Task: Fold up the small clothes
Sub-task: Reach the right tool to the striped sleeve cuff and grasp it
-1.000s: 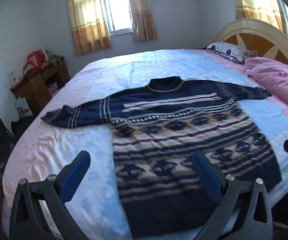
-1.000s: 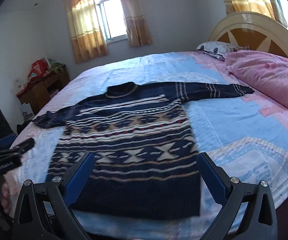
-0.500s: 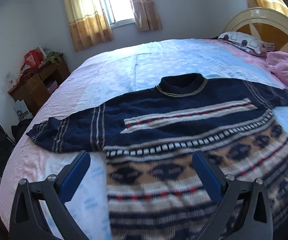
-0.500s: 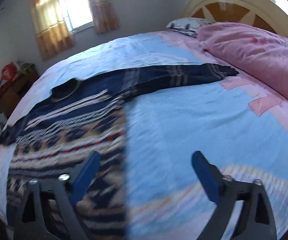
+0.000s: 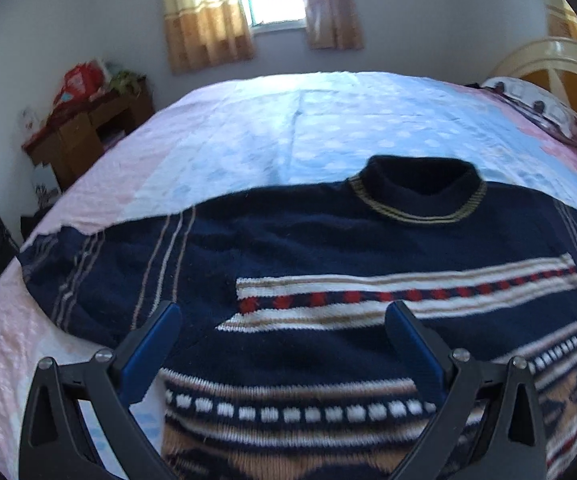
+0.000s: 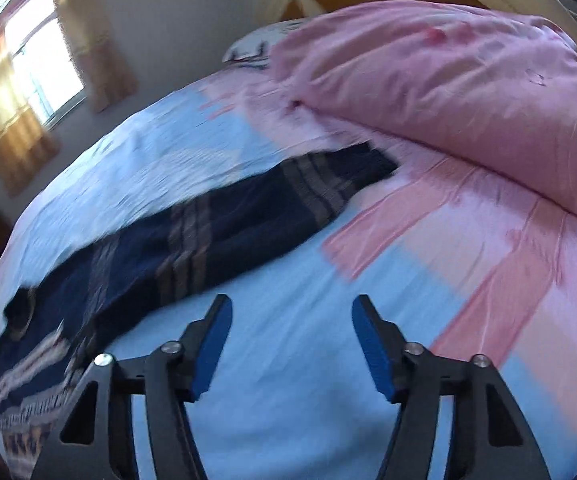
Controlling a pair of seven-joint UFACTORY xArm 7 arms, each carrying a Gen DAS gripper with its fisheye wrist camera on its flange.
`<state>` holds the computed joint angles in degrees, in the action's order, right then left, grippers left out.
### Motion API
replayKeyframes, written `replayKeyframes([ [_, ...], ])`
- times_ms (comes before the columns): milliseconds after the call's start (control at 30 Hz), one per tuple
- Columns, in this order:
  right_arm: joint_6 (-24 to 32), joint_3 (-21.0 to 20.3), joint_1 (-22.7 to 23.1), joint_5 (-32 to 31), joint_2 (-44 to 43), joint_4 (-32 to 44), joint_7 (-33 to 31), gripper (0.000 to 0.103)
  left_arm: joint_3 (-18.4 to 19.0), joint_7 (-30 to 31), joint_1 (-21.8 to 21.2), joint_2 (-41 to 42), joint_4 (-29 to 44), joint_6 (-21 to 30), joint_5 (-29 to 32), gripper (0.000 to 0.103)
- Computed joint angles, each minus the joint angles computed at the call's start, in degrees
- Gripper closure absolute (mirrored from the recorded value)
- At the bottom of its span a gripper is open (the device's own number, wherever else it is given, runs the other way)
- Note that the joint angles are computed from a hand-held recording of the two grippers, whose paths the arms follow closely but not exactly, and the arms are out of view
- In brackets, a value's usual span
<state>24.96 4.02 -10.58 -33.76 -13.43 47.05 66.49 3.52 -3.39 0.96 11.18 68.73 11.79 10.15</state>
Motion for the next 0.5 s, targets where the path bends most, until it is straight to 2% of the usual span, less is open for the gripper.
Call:
replayKeyframes([
  [167,-1.70,-4.51,-2.30,2.63,6.88,5.64,-1.34,0.050,1.43,-3.74,-0.78,3.62,3.59,2.54,1.41,0.000],
  [233,-1.76,-5.76,-2.43,3.52,8.87,7.58,-1.78,0.050,2.94,-6.24,-2.01,4.55,4.53,3.45,3.87,0.000],
  [400,-1.34,-8.51,-1.36,12.50,15.24,13.23,-9.15,0.050,2.50,-7.04,-1.70,5.98,5.67,4.79,4.38,0.000],
  [500,-0.04,-10.07,0.02,8.60,18.85,17.04,-6.37,0.050,2.20,-6.68,-1.63,6.50,6.02,5.38,4.47,0.000],
])
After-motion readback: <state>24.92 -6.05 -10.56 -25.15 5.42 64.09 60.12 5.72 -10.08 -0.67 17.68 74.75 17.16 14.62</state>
